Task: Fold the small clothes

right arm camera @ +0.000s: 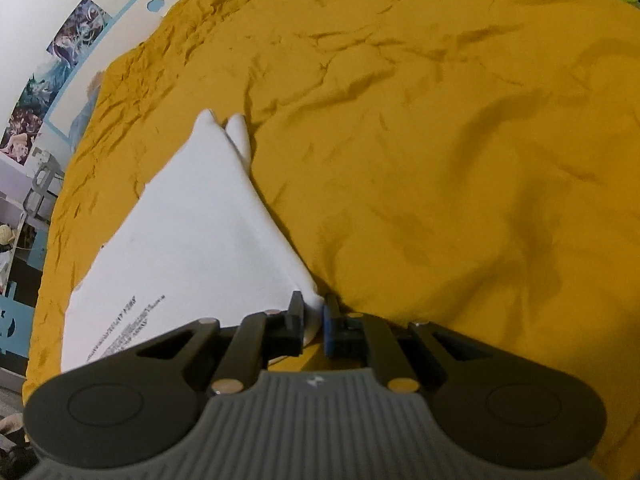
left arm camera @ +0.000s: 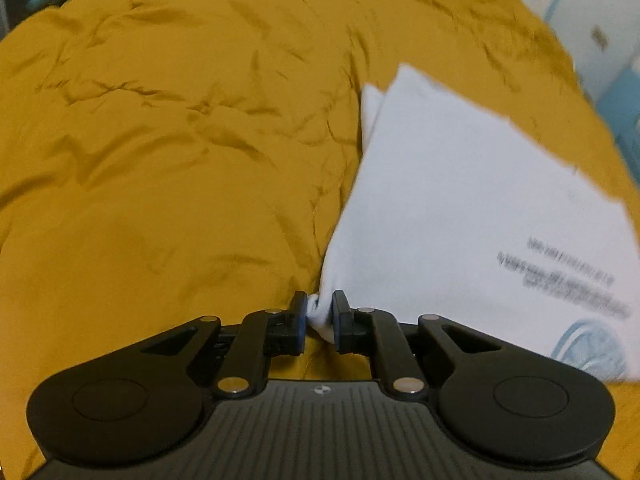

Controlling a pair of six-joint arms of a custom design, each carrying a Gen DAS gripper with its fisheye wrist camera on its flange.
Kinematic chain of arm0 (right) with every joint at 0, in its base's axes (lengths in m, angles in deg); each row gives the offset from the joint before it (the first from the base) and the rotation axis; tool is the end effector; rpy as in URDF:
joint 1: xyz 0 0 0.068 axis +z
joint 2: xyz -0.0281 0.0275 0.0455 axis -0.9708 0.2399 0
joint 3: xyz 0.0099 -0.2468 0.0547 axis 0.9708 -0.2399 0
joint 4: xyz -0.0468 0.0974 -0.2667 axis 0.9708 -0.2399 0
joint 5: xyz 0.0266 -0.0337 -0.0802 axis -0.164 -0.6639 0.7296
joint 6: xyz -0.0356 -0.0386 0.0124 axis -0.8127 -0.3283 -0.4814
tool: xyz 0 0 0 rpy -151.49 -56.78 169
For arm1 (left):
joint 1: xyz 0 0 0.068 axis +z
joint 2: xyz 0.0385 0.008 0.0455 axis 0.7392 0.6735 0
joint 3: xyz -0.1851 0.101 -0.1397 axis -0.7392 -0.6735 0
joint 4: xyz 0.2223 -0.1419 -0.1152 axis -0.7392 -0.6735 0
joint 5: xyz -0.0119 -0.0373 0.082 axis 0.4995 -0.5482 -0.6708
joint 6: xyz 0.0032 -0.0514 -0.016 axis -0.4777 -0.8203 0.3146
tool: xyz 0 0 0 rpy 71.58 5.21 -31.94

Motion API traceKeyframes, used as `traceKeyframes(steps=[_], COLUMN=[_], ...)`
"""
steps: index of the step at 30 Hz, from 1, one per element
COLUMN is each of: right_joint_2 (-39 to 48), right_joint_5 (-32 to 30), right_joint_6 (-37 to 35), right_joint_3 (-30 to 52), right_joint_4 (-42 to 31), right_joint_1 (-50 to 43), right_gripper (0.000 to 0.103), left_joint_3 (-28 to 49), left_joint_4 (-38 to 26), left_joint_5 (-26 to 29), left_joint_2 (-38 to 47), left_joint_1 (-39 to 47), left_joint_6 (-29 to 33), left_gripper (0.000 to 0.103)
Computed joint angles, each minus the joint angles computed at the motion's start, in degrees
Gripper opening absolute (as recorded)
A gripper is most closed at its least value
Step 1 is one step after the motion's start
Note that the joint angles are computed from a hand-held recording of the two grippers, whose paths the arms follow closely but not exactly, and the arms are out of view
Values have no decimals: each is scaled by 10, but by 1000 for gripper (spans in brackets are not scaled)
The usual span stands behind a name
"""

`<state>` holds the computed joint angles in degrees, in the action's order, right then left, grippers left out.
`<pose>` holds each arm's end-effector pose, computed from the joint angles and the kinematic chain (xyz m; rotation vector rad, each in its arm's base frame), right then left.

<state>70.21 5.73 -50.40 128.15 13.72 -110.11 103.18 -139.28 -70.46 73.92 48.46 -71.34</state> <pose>0.2647 -0.1512 0.1921 0.5446 2.4006 0.6895 0.1600 0.0055 0.1936 -0.7750 2.5319 -0.0518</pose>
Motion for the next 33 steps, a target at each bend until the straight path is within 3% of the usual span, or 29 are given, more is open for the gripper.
traceKeyframes(steps=[3, 6, 9, 10, 14, 17, 22, 29, 32, 33], right_joint_2=[-2, -11, -23, -16, 50, 99, 190, 280, 307, 315], right_joint_5=[3, 27, 25, 13, -44, -54, -56, -66, -69, -71], right_joint_6=[-41, -90, -131, -134, -99, -36, 32, 64, 71, 75], right_joint_3=[1, 16, 29, 38, 99, 129, 193, 246, 260, 266], right_joint_4=[-13, -21, -7, 0, 25, 90, 146, 186, 200, 204], right_joint_1=[1, 15, 9, 6, 13, 49, 95, 117, 123, 125], right_gripper=[3, 11, 28, 29, 36, 43, 43, 41, 31, 22], left_joint_3=[39, 78, 103, 112, 149, 191, 263, 382, 437, 440], left_joint_4=[-21, -43, -36, -24, 58, 116, 217, 280, 284, 282], left_joint_5=[-39, -74, -57, -47, -29, -18, -9, -4, -13, -16], left_joint_2=[38, 54, 56, 62, 132, 221, 376, 574, 648, 654], left_joint_1=[-35, -57, -51, -51, -84, -122, -182, -204, -203, -202], left_joint_6=[7, 25, 46, 46, 66, 63, 78, 96, 100, 102], left_gripper=[26, 28, 28, 28, 28, 28, 28, 28, 28, 28])
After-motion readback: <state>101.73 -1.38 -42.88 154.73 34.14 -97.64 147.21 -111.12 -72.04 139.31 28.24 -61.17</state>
